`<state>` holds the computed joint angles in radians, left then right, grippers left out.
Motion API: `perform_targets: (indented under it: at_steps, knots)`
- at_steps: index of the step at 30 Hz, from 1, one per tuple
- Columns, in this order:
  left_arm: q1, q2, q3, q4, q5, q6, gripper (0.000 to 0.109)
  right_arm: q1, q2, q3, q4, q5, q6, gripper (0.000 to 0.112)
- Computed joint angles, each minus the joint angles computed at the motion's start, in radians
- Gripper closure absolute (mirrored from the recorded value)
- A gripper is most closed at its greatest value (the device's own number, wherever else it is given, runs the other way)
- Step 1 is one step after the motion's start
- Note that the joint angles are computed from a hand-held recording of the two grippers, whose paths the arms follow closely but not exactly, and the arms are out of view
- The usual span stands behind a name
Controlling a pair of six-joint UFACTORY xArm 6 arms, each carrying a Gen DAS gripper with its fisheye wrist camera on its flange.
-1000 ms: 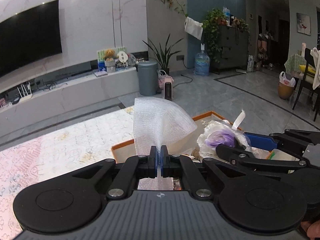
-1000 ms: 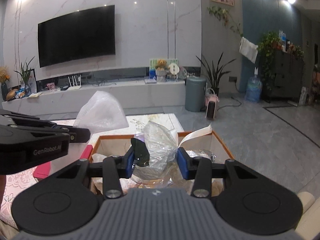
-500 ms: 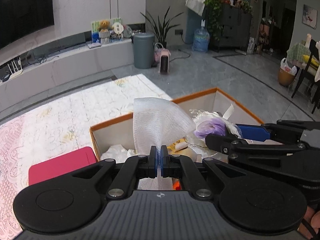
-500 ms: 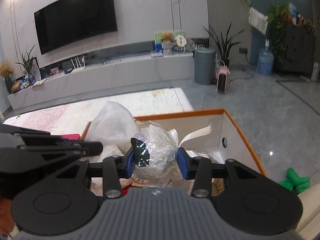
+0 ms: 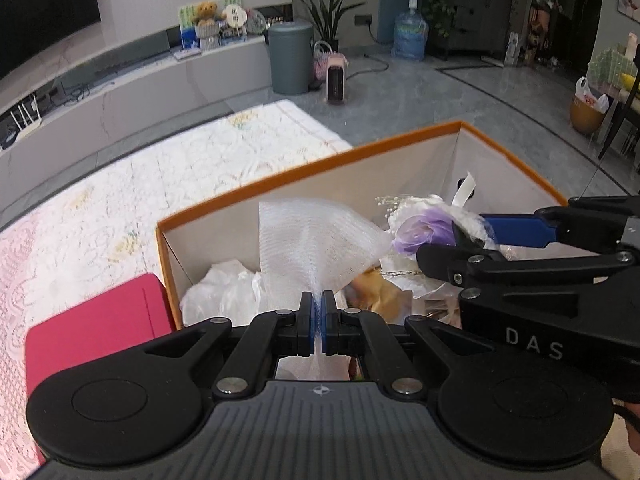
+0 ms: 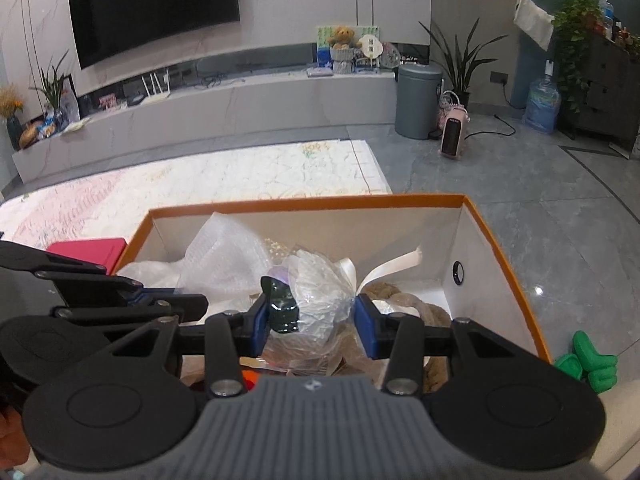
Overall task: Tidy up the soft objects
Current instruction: 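Open both grippers to drop the foam sheet and plastic bag into the box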
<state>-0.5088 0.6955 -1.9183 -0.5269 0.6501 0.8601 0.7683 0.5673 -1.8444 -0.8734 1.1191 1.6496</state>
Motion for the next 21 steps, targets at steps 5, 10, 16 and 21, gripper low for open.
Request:
perform_targets:
  at_steps: [5, 10, 16, 21]
  knots:
    - [0.004, 0.039, -0.059, 0.062, 0.048, -0.044, 0.106, -0.019, 0.009, 0.003, 0.026, -0.027, -0.027, 0.068]
    - [0.004, 0.066, -0.103, 0.121, 0.086, -0.083, 0.106, -0.029, 0.032, -0.021, 0.051, -0.031, -0.063, 0.068]
    - [0.001, 0.068, -0.109, 0.147, 0.082, -0.114, 0.098, -0.032, 0.07, -0.073, 0.072, -0.012, -0.11, 0.067]
    - [0.006, 0.018, -0.037, 0.093, -0.008, -0.081, 0.073, -0.016, 0.07, -0.092, 0.055, 0.031, -0.108, 0.063]
